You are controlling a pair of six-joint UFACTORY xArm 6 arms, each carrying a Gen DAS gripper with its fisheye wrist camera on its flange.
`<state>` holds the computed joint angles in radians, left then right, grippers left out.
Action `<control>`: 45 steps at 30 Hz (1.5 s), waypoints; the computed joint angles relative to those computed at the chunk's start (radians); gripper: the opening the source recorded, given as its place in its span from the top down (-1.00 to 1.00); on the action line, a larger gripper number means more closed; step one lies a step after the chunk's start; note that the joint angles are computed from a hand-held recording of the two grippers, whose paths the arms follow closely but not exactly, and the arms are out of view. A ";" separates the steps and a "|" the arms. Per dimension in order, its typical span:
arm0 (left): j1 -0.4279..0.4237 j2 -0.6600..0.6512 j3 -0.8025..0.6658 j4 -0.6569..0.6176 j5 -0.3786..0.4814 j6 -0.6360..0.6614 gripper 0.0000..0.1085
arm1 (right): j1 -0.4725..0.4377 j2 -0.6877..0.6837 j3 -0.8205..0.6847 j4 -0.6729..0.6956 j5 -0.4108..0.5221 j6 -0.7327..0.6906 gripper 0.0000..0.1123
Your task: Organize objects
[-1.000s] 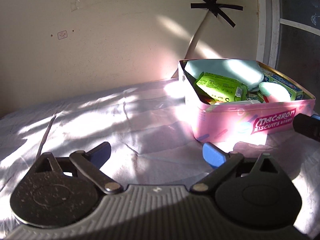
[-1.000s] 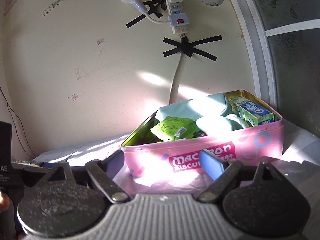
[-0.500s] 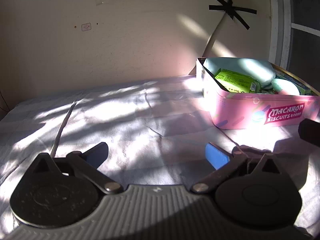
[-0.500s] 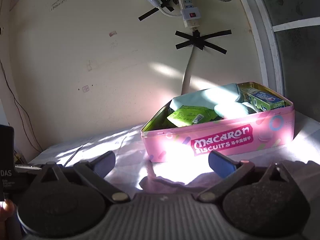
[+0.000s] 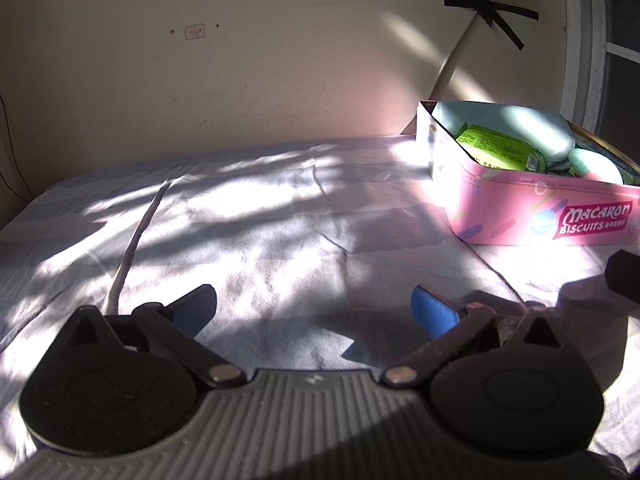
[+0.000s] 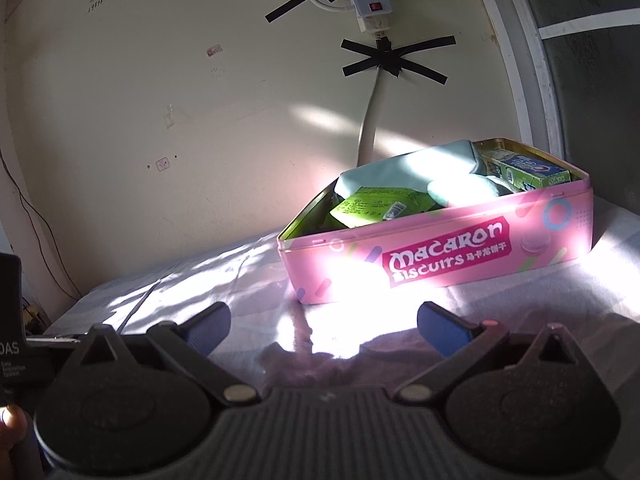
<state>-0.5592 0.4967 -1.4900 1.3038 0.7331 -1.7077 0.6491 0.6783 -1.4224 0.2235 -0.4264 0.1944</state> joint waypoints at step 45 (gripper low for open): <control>-0.059 0.040 -0.070 -0.205 -0.014 0.248 -0.90 | 0.023 0.025 -0.044 0.323 0.007 -0.189 -0.83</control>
<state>-0.6178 0.5368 -1.5601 1.0991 0.7196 -1.4593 0.6720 0.7035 -1.4659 0.5461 -0.4197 0.0056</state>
